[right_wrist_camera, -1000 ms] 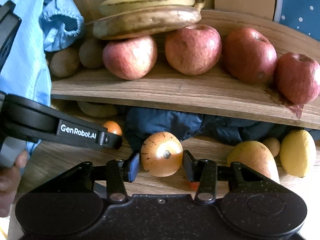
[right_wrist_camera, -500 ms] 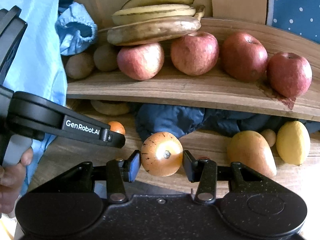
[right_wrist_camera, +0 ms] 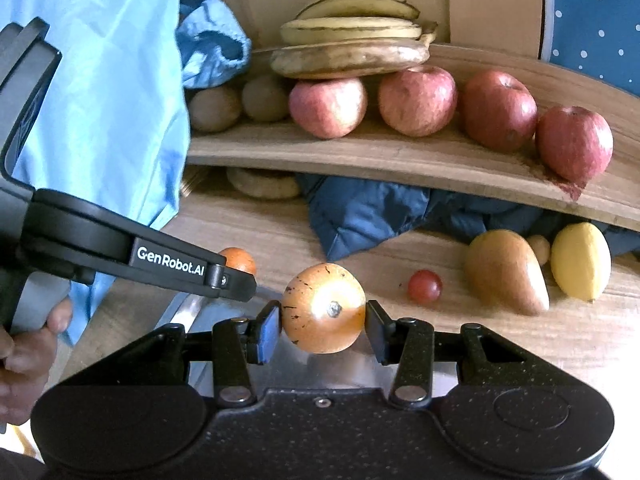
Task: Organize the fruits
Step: 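Carry the tangerine and striped gourd over the tray with both tools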
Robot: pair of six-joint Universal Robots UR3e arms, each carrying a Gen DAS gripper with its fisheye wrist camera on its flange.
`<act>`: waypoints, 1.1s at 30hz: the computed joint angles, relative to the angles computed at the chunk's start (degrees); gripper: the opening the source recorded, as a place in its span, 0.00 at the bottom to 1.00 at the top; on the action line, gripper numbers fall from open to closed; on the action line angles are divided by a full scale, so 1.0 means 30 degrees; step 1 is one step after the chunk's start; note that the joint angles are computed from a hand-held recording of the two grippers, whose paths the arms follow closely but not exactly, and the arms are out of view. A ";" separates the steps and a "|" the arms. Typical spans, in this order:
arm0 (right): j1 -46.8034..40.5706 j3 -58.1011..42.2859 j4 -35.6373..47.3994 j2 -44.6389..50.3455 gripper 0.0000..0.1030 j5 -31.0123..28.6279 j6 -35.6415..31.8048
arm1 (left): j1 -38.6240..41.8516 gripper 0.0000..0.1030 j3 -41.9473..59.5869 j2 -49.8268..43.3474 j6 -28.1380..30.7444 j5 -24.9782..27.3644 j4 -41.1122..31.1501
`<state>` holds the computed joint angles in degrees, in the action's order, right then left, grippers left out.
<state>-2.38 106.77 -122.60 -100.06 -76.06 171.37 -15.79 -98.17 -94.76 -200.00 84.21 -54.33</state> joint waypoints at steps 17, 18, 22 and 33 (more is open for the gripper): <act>-0.0456 0.1458 0.4600 -0.3984 0.45 0.1248 -0.2155 | -0.0744 0.31 -0.4558 0.4424 -0.2713 0.1114 -0.0360; -0.0394 0.1490 0.4755 -0.4062 0.45 0.1258 -0.2183 | -0.0762 0.31 -0.4753 0.4634 -0.2832 0.1167 -0.0414; -0.0264 0.1592 0.5332 -0.4417 0.45 0.1377 -0.2470 | -0.0928 0.31 -0.5195 0.5166 -0.3159 0.1286 -0.0544; -0.0572 0.1568 0.6460 -0.4902 0.45 0.0986 -0.2784 | -0.1243 0.32 -0.5473 0.5565 -0.3653 0.1394 -0.0813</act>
<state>-4.09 111.48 -103.22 -114.77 -73.10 163.02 -19.52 -114.59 -78.07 -210.95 88.39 -56.77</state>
